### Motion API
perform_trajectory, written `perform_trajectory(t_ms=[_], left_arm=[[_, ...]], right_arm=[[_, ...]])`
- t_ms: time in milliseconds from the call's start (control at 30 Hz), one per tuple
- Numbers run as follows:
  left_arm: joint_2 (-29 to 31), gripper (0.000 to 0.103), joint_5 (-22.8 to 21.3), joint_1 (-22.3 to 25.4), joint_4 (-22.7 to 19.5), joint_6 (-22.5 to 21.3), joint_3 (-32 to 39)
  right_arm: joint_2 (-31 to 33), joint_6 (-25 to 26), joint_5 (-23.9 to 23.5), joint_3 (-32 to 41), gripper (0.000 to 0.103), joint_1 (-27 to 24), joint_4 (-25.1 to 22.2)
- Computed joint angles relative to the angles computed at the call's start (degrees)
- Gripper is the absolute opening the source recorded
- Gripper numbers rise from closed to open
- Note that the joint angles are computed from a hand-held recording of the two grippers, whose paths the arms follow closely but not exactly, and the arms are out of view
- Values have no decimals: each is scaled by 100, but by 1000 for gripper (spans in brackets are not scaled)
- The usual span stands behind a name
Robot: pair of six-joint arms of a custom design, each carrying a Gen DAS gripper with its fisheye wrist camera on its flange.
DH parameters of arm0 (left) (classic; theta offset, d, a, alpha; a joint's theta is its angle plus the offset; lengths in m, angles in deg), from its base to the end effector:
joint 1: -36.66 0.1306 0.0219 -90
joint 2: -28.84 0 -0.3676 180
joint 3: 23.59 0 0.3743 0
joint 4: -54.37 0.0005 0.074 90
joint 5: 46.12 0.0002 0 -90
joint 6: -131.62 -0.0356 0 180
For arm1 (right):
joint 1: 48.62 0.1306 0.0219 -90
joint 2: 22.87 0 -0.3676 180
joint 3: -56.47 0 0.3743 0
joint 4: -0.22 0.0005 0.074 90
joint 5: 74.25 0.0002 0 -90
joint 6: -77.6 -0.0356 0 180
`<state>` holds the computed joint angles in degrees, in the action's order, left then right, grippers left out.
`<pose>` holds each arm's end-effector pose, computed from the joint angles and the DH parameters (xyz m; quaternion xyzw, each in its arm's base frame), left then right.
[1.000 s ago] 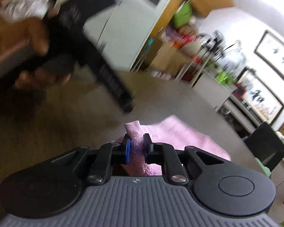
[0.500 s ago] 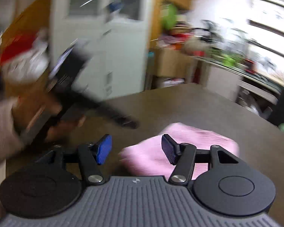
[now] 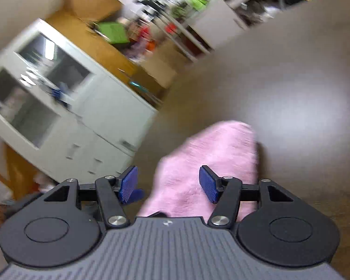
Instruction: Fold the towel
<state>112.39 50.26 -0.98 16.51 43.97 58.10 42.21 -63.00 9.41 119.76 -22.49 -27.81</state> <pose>0.3447 -0.2714 0.4137 0.2965 0.8542 -0.1924 0.3814 0.3001 0.1510 0.3977 0.1560 0.8502 0.3482 0.3628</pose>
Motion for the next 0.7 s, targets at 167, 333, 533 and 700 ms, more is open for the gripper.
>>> perform_trajectory(t_ms=[167,333,533,700], left_arm=[[144,102,92,97,45,-200,-76],[71,102,-32,65,109,-271,-155],[-44,103,-519,-170,297,-531,-293],[-94,103,-730,-255,389,-623,-350]], right_arm=[[-304,318,316,58,50,120,-483],[-795,978,1242,194,57,977,-1311],[-164,1856,3220,922,57,2115,-3251],[257,2288,4295,1372,55,2685,-3640]])
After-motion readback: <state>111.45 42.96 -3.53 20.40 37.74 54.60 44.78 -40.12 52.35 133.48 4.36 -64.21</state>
